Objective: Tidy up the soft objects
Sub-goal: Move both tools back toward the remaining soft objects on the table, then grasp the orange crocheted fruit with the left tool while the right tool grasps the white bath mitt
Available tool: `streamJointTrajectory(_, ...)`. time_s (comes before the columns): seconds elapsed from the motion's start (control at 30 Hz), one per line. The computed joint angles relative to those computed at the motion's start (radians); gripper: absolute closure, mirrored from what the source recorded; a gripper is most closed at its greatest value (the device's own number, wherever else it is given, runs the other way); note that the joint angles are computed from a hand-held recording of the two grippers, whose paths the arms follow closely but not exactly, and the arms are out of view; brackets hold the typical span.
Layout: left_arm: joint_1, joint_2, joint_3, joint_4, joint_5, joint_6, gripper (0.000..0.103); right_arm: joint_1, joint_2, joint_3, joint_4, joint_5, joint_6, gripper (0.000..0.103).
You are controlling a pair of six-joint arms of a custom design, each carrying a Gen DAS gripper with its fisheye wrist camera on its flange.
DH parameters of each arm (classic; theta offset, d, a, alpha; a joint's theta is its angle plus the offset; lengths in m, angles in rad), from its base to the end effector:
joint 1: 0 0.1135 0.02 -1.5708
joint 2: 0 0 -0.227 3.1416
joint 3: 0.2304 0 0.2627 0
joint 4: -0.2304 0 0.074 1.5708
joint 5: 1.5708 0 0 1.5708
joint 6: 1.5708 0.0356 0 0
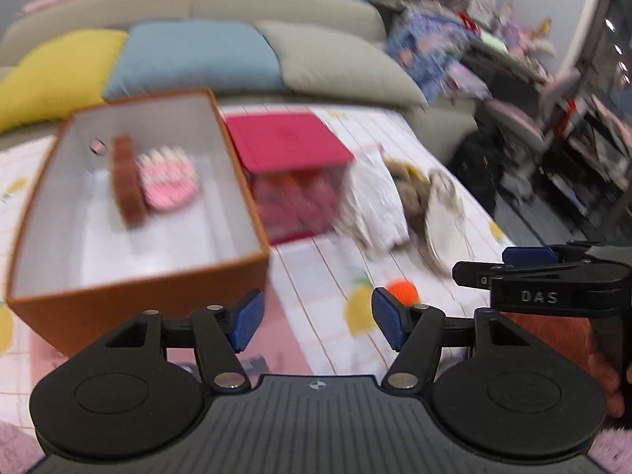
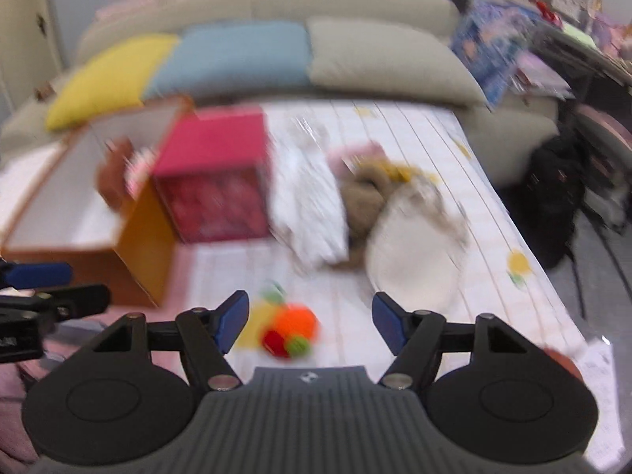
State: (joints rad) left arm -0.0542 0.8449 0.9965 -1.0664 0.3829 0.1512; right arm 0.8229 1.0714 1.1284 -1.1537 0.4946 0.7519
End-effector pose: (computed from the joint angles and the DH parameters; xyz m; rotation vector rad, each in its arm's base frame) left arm 0.1774 -0.0229 0.2964 0.4098 2.4079 -0.4316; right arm 0.1561 0.1434 0.2935 0.0628 2.4697 -0.0172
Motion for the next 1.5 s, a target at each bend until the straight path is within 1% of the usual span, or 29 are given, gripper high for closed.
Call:
streamJointTrajectory(0.03,-0.011,0.019,0.004,-0.011,0.002,0.009,0.031,-0.014,-0.016,-0.017,-0.021,-0.018,0.022,0.035)
streamJointTrajectory(0.1,-0.039,0.066,0.012,-0.028,0.009,0.023,0.031,-0.051,-0.058,-0.064,-0.019,-0.067,0.054,0.037)
streamJointTrajectory(0.17,-0.068,0.095,0.007,-0.023,0.010,0.030,0.031,-0.078,-0.060,-0.086,-0.021,-0.084,0.070,0.041)
streamJointTrajectory(0.23,-0.111,0.117,-0.005,0.002,0.000,0.027,0.031,-0.100,-0.061,-0.108,-0.014,-0.109,0.074,0.041)
streamJointTrajectory(0.27,-0.131,0.134,-0.005,0.017,-0.001,0.021,0.031,-0.111,-0.065,-0.118,-0.005,-0.121,0.070,0.043)
streamJointTrajectory(0.33,-0.171,0.175,-0.004,0.048,0.009,0.020,0.031,-0.120,-0.069,-0.126,0.002,-0.125,0.074,0.046)
streamJointTrajectory(0.4,-0.214,0.212,-0.004,0.100,0.010,0.007,0.031,-0.144,-0.075,-0.132,0.009,-0.126,0.076,0.046)
streamJointTrajectory(0.53,-0.310,0.279,-0.011,0.197,-0.024,-0.007,0.031,-0.198,-0.085,-0.136,0.011,-0.120,0.066,0.046)
streamJointTrajectory(0.6,-0.359,0.317,-0.014,0.237,-0.061,-0.016,0.031,-0.236,-0.091,-0.145,0.026,-0.141,0.049,0.046)
streamJointTrajectory(0.7,-0.415,0.381,-0.007,0.271,-0.122,-0.039,0.031,-0.284,-0.093,-0.160,0.049,-0.180,0.034,0.046)
streamJointTrajectory(0.77,-0.428,0.414,0.000,0.268,-0.136,-0.040,0.032,-0.296,-0.087,-0.164,0.062,-0.172,0.030,0.046)
streamJointTrajectory(0.83,-0.435,0.434,0.006,0.259,-0.142,-0.036,0.037,-0.309,-0.084,-0.172,0.086,-0.178,0.014,0.046)
streamJointTrajectory(0.9,-0.444,0.439,0.001,0.259,-0.165,-0.037,0.040,-0.333,-0.072,-0.180,0.108,-0.211,-0.003,0.046)
streamJointTrajectory(0.97,-0.442,0.439,-0.002,0.263,-0.166,-0.041,0.043,-0.348,-0.061,-0.186,0.126,-0.234,-0.009,0.046)
streamJointTrajectory(1.03,-0.437,0.439,-0.003,0.266,-0.161,-0.046,0.051,-0.357,-0.056,-0.193,0.148,-0.250,-0.015,0.046)
streamJointTrajectory(1.1,-0.437,0.463,0.012,0.263,-0.156,-0.048,0.055,-0.363,-0.054,-0.199,0.167,-0.261,-0.021,0.046)
streamJointTrajectory(1.27,-0.450,0.465,0.009,0.279,-0.172,-0.054,0.058,-0.385,-0.054,-0.210,0.194,-0.274,-0.024,0.046)
streamJointTrajectory(1.3,-0.449,0.464,0.012,0.276,-0.173,-0.064,0.059,-0.391,-0.050,-0.213,0.202,-0.273,-0.025,0.045)
streamJointTrajectory(1.33,-0.446,0.461,0.015,0.278,-0.177,-0.080,0.059,-0.398,-0.042,-0.213,0.211,-0.264,-0.032,0.043)
streamJointTrajectory(1.37,-0.440,0.457,0.017,0.285,-0.177,-0.097,0.059,-0.402,-0.032,-0.214,0.224,-0.247,-0.043,0.038)
streamJointTrajectory(1.4,-0.431,0.448,0.021,0.285,-0.177,-0.107,0.059,-0.405,-0.025,-0.215,0.237,-0.230,-0.054,0.036)
streamJointTrajectory(1.47,-0.413,0.444,0.038,0.279,-0.178,-0.119,0.059,-0.420,-0.004,-0.215,0.264,-0.208,-0.076,0.024)
streamJointTrajectory(1.5,-0.407,0.449,0.052,0.274,-0.185,-0.122,0.059,-0.430,0.011,-0.215,0.279,-0.209,-0.088,0.022)
